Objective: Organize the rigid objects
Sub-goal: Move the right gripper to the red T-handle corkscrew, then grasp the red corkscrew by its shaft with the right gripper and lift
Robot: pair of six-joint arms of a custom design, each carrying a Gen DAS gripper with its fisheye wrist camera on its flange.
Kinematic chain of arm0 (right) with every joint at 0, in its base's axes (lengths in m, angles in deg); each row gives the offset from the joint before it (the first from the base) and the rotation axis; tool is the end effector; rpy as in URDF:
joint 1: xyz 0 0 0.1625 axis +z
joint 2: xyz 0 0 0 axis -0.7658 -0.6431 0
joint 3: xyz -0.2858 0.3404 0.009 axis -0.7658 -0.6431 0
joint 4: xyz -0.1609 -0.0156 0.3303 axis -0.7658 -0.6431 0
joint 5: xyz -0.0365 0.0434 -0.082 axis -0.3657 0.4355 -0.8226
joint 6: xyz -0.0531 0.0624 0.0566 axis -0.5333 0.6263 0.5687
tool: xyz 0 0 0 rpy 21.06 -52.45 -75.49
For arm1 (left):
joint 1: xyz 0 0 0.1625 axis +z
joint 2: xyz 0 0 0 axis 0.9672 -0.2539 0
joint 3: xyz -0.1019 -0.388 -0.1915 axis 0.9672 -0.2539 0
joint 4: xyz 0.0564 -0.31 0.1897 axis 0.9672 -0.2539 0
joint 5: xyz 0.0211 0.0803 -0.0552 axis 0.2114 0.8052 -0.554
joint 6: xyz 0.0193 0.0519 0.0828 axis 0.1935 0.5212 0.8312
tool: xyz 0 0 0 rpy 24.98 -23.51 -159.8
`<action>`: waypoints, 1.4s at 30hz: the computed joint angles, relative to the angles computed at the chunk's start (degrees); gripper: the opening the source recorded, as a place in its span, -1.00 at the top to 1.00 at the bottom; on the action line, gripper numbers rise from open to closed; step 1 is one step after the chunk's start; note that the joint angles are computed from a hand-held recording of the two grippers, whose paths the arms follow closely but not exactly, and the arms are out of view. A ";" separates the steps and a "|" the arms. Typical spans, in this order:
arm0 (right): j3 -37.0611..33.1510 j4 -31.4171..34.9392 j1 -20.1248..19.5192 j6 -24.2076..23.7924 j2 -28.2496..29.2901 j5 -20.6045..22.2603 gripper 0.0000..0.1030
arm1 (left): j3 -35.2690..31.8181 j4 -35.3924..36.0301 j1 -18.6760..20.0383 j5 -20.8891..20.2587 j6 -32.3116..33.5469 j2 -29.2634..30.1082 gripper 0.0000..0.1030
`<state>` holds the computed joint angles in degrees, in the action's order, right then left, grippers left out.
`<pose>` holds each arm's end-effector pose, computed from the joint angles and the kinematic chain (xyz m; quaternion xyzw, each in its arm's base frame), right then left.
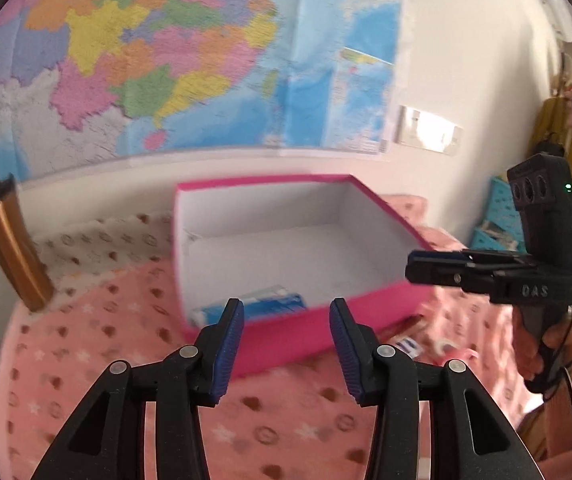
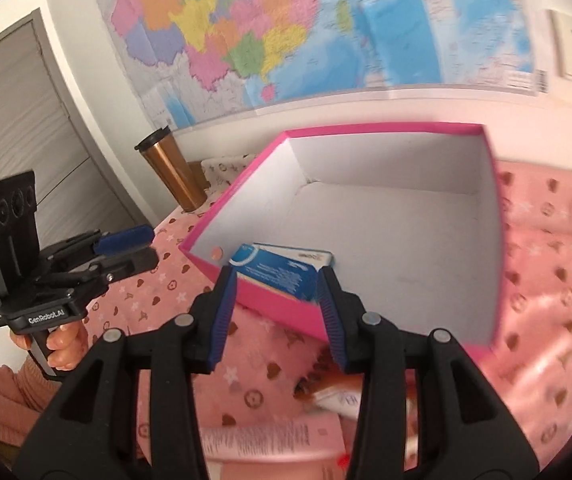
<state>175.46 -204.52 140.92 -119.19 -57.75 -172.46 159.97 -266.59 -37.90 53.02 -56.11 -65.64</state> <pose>0.1559 -0.6136 0.2764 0.3861 -0.8798 0.2738 0.0440 -0.3626 -0.5490 0.1436 0.1775 0.8479 -0.4195 0.2713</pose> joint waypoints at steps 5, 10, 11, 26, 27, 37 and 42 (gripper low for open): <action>3.61 -2.47 -3.24 1.69 -2.66 -0.02 0.15 | -0.23 2.21 0.83 -6.31 -2.15 1.33 0.12; 4.23 -2.74 -6.58 4.71 -2.89 -1.70 0.15 | -2.46 6.37 2.34 -11.12 -4.42 3.50 0.12; 4.01 -2.39 -7.27 5.87 -2.79 -1.98 0.15 | -2.97 7.19 2.60 -11.65 -4.82 3.93 0.12; 13.18 -6.03 -11.52 5.72 -9.95 -2.51 0.15 | -6.84 10.47 2.19 -18.64 -3.08 7.91 0.12; 14.18 -5.57 -11.39 4.92 -10.67 -2.74 0.15 | -7.25 10.66 2.11 -18.91 -2.68 8.29 0.12; 15.37 -8.92 -9.17 4.72 -7.35 -8.77 0.17 | -7.67 12.23 1.79 -19.57 -3.21 8.82 0.12; 15.15 -10.91 -7.85 4.65 -6.02 -11.29 0.17 | -7.03 11.71 1.87 -20.01 -3.71 8.40 0.12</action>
<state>190.61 -215.42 133.08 -114.54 -63.77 -183.75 152.94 -254.88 -36.03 33.01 -59.81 -57.24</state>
